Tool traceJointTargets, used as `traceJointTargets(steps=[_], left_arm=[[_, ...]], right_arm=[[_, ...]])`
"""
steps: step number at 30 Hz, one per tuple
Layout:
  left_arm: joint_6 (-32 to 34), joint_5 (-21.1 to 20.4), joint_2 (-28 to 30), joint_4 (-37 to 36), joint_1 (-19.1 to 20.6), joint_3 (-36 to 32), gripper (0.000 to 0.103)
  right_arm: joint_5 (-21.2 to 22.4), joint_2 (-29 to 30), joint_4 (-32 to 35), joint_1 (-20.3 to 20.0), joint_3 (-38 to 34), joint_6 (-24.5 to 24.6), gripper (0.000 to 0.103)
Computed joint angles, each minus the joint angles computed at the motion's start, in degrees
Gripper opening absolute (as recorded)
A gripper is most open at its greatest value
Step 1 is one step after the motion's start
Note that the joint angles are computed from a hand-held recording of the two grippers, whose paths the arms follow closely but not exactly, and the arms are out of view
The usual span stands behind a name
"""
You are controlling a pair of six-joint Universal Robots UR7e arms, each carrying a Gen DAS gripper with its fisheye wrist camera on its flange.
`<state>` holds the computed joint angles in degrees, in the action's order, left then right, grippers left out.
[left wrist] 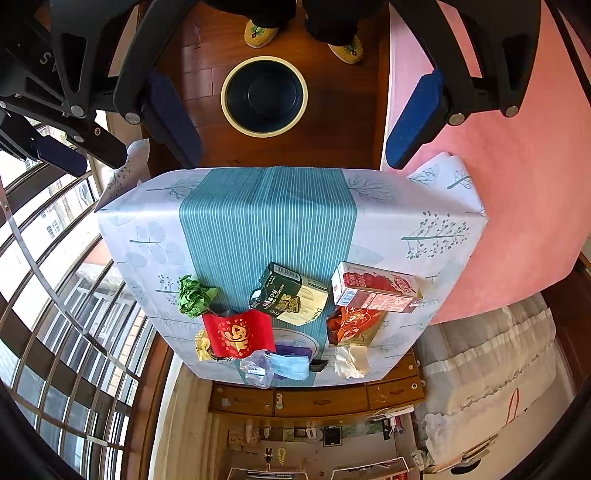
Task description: Collect trash
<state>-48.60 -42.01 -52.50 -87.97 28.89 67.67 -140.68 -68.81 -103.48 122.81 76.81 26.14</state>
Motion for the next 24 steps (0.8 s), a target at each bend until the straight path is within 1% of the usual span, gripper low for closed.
traceJointTargets(steps=[6, 15, 24], left_arm=[[-0.4, 0.2, 0.2, 0.7, 0.0, -0.5, 0.098], [-0.6, 1.1, 0.8, 2.1, -0.2, -2.2, 0.098], [-0.9, 1.8, 1.6, 3.2, 0.1, -4.0, 0.098]], right_arm=[[0.1, -0.3, 0.1, 0.0, 0.1, 0.0, 0.054], [0.2, 1.3, -1.2, 0.5, -1.3, -0.7, 0.054], [0.6, 1.5, -2.8, 0.1, -1.8, -3.0, 0.054]])
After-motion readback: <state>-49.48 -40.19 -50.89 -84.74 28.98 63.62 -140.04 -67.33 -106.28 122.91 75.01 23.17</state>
